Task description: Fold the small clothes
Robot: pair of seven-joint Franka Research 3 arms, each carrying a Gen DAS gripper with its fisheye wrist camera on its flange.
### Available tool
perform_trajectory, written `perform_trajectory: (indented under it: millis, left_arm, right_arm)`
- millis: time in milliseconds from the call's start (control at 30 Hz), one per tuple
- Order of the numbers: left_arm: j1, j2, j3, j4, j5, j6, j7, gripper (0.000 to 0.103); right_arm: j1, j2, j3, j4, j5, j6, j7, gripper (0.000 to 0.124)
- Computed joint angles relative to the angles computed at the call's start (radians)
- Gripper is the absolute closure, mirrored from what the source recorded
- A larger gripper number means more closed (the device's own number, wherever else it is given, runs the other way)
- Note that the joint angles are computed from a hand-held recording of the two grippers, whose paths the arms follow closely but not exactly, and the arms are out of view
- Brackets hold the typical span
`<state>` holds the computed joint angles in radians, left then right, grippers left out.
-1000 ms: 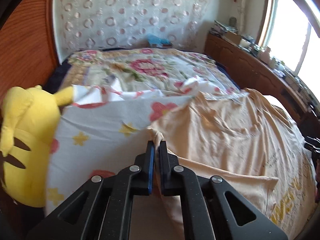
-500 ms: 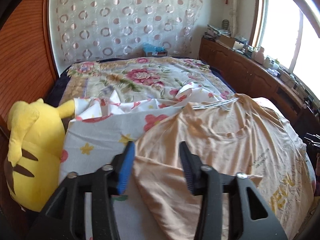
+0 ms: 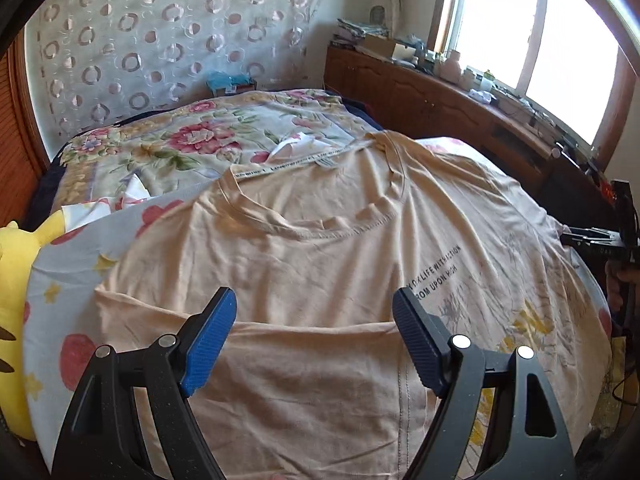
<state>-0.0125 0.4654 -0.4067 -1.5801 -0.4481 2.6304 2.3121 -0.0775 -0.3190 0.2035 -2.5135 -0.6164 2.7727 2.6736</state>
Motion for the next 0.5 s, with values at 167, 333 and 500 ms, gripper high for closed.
perform_trajectory:
  millis: [167, 333, 500]
  left_arm:
    - [-0.026, 0.011, 0.029, -0.001, 0.054, 0.009, -0.059, 0.022]
    - [-0.032, 0.021, 0.041, 0.011, 0.095, -0.011, -0.121, 0.022]
    - [-0.045, 0.027, 0.048, 0.01, 0.146, 0.01, -0.15, 0.022]
  right_arm:
    - [0.02, 0.003, -0.02, 0.007, 0.039, -0.002, -0.06, 0.079]
    - [0.008, 0.014, 0.002, 0.049, -0.025, -0.085, -0.042, 0.113]
    - [0.016, 0.042, 0.0, 0.084, -0.113, -0.067, 0.017, 0.119]
